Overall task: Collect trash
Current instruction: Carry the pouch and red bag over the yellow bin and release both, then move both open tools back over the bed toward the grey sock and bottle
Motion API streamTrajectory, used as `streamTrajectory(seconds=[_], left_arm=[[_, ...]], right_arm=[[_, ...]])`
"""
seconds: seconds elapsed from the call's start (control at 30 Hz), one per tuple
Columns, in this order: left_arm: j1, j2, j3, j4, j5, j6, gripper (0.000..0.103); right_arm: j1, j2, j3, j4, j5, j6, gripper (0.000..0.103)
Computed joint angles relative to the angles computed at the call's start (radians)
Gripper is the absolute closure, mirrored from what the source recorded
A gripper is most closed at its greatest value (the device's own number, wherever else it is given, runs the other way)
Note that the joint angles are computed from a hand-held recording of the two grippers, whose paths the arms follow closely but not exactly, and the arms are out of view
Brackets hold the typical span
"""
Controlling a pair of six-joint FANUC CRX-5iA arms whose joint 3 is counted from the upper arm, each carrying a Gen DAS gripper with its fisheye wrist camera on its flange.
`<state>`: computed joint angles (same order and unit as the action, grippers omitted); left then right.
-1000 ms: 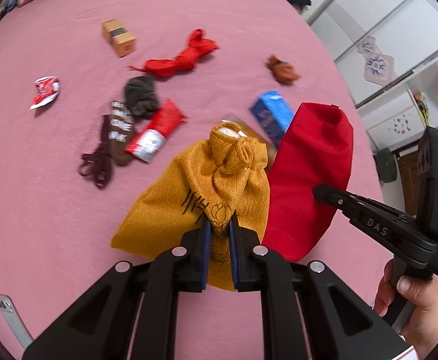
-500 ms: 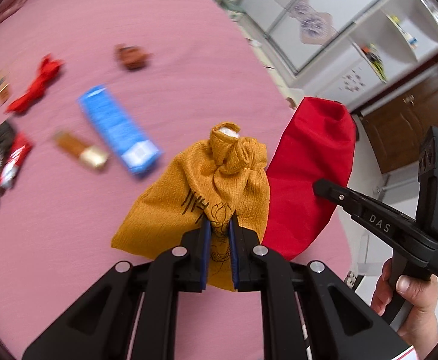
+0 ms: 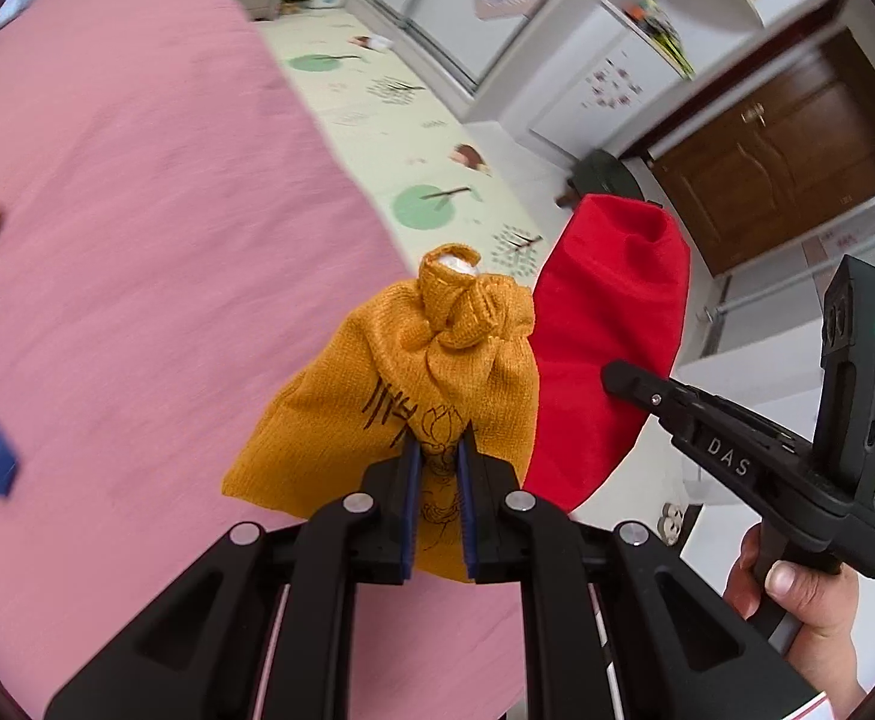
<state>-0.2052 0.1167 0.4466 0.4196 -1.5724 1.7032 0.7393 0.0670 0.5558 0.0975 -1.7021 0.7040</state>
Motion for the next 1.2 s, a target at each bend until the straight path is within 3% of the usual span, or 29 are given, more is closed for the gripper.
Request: streamTrajectory(seconds=[0.4,0.63,0.7,0.73,0.77,0.8,0.83,0.87,1.0,1.2], left_arm=[[-0.169,0.386,0.373,0.020,-0.022,0.027,0.092],[-0.216,0.571,0.583,0.054,-0.052,0.058,0.091],[-0.227,0.628,0.661,0.060,-0.080,0.067,0.089],[-0.235,0.662,0.713,0.059,-0.101,0.070,0.086],[-0.237,0.672,0.727,0.061,-0.107,0.066,0.075],[-0.241,0.688,0.752,0.060,-0.118,0.063,0.063],[-0.244,0.718,0.809,0.048,-0.149,0.073,0.032],[-0.249,0.725,0.831,0.027,-0.159,0.078,0.025],[-0.247,0.725,0.853,0.003,-0.191,0.075,0.024],[-0.218,0.603,0.665,0.007,-0.110,0.040,0.024]], right_arm=[[-0.241,-0.043,-0.167,-0.022,0.053,0.058,0.099],[-0.300,-0.029,-0.207,-0.039,0.072,0.070,0.099],[-0.303,-0.030,-0.226,-0.021,0.075,0.063,0.094],[-0.303,-0.026,-0.233,-0.007,0.066,0.059,0.081],[-0.302,-0.025,-0.237,0.002,0.059,0.052,0.062],[-0.302,-0.031,-0.250,0.011,0.063,0.043,0.057],[-0.306,-0.036,-0.258,0.013,0.065,0.038,0.057],[-0.310,-0.038,-0.262,0.012,0.063,0.035,0.057],[-0.315,-0.051,-0.272,0.011,0.065,0.029,0.057],[-0.288,-0.044,-0.235,0.015,0.081,0.048,0.057]])
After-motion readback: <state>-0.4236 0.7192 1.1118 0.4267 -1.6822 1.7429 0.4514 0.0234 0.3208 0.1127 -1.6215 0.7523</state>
